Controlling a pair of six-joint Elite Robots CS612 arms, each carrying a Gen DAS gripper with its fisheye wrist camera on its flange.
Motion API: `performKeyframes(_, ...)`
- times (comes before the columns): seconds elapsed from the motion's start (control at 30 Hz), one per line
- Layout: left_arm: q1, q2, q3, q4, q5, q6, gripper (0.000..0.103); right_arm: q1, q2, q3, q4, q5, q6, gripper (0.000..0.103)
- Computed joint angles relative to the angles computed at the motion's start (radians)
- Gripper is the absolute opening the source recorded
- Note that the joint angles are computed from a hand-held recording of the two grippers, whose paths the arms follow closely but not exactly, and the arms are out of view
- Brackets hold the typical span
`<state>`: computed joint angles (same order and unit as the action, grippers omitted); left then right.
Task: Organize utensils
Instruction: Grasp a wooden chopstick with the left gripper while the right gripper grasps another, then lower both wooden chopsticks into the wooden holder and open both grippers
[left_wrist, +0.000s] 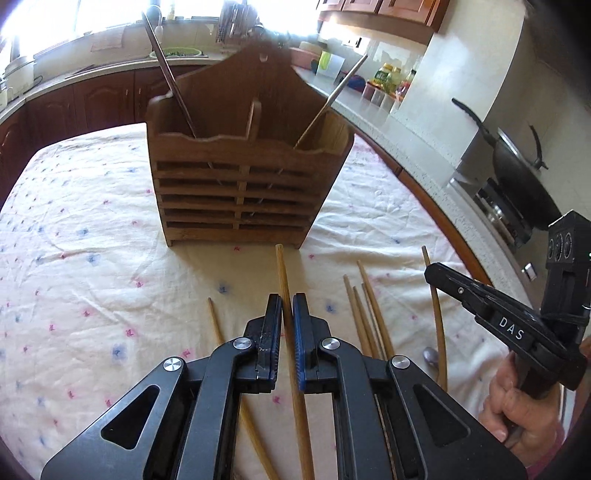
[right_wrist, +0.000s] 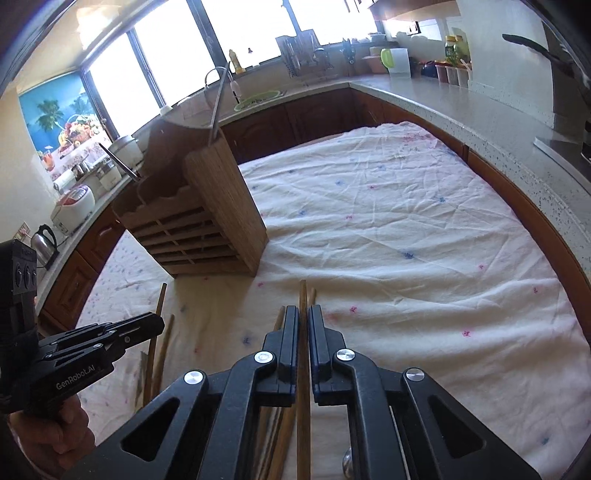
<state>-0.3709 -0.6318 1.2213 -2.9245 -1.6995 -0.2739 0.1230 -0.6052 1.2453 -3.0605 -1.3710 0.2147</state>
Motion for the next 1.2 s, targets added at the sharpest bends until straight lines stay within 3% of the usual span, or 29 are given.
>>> performKeyframes(0.23,0.018,-0.073,0.099,-0.154,-0.043,-0.025,0.005,-0.005,-0.066,0.084,-0.146,0.041,0.027,0.005)
performKeyframes(0.53,0.036,-0.135,0.176,-0.32,-0.039,-0.054,0.005,-0.003,-0.119,0.133,-0.301,0.045,0.037,0.005)
performKeyframes(0.87,0.046,-0.145,0.19,-0.392,0.006,-0.076,0.005,0.003,-0.11,0.102,-0.344,0.028,0.041,0.005)
performKeyframes(1.2,0.054,-0.121,0.127,-0.431,0.061,-0.094,0.005,0.006,-0.075,0.019,-0.355,0.023,0.062,0.005)
